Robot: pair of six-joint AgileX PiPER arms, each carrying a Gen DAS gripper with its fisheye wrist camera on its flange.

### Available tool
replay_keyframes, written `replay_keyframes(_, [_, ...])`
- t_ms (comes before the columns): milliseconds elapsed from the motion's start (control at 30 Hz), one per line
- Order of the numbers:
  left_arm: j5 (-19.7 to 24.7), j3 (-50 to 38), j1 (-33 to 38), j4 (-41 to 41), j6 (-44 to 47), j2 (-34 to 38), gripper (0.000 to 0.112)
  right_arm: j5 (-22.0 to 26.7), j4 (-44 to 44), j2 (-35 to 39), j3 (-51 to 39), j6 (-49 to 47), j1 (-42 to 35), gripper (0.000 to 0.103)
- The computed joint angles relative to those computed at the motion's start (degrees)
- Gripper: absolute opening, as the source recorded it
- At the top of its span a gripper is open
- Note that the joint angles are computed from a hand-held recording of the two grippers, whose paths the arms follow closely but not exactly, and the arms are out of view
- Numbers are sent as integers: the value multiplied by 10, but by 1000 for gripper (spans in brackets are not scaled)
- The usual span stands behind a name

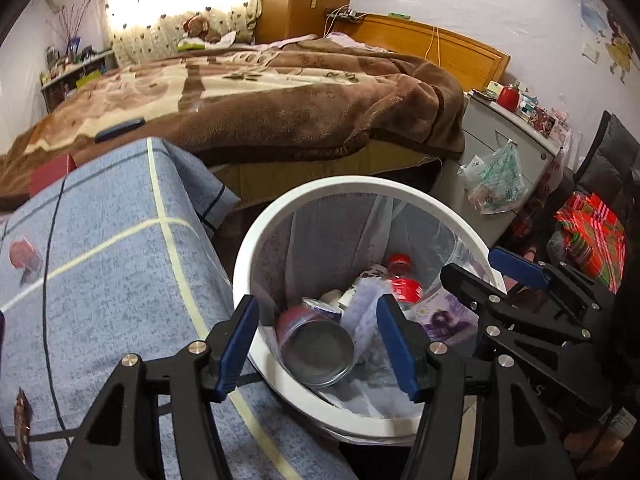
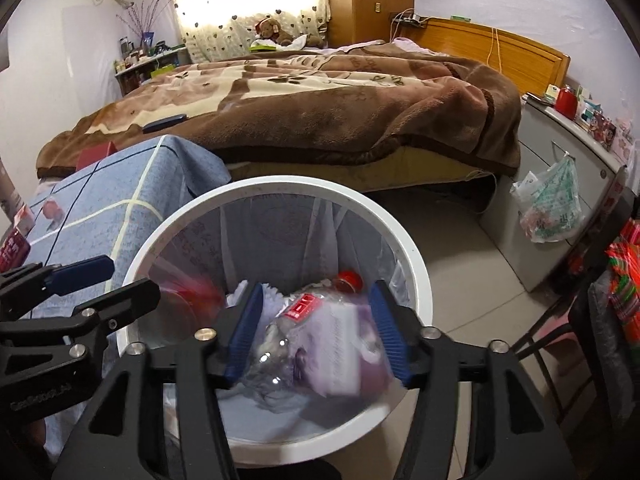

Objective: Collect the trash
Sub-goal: 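Open both grippers to drop the carton and can into the bin, then move both tools back toward the remaining trash on the table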

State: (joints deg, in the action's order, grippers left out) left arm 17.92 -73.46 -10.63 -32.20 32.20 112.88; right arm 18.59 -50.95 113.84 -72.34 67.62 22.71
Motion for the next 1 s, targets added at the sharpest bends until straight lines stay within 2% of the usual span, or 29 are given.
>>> replay_keyframes(100, [9, 0, 6, -25, 22, -1, 64, -7, 4, -3, 3, 3, -2, 58])
replay_keyframes(200, [5, 6, 8, -21, 20, -6, 64, -10, -27, -9, 14, 36, 0, 58])
replay_keyframes(300, [10, 14, 16, -53, 48, -15, 64, -13, -67, -19, 26, 88, 0, 58])
replay_keyframes(533, [-4, 47, 35, -97, 92, -46, 64, -13, -96, -27, 29, 127, 10, 58])
replay_keyframes(667, [-12, 75, 51, -142, 144, -70, 64, -10, -130, -32, 34, 169, 20, 58])
replay_keyframes(933, [-17, 131, 102, -252, 263, -110, 64, -11, -147, -32, 25, 182, 50, 58])
replay_keyframes(1000, [-30, 148, 110, -267, 285, -122, 64, -12, -146, -32, 24, 182, 56, 58])
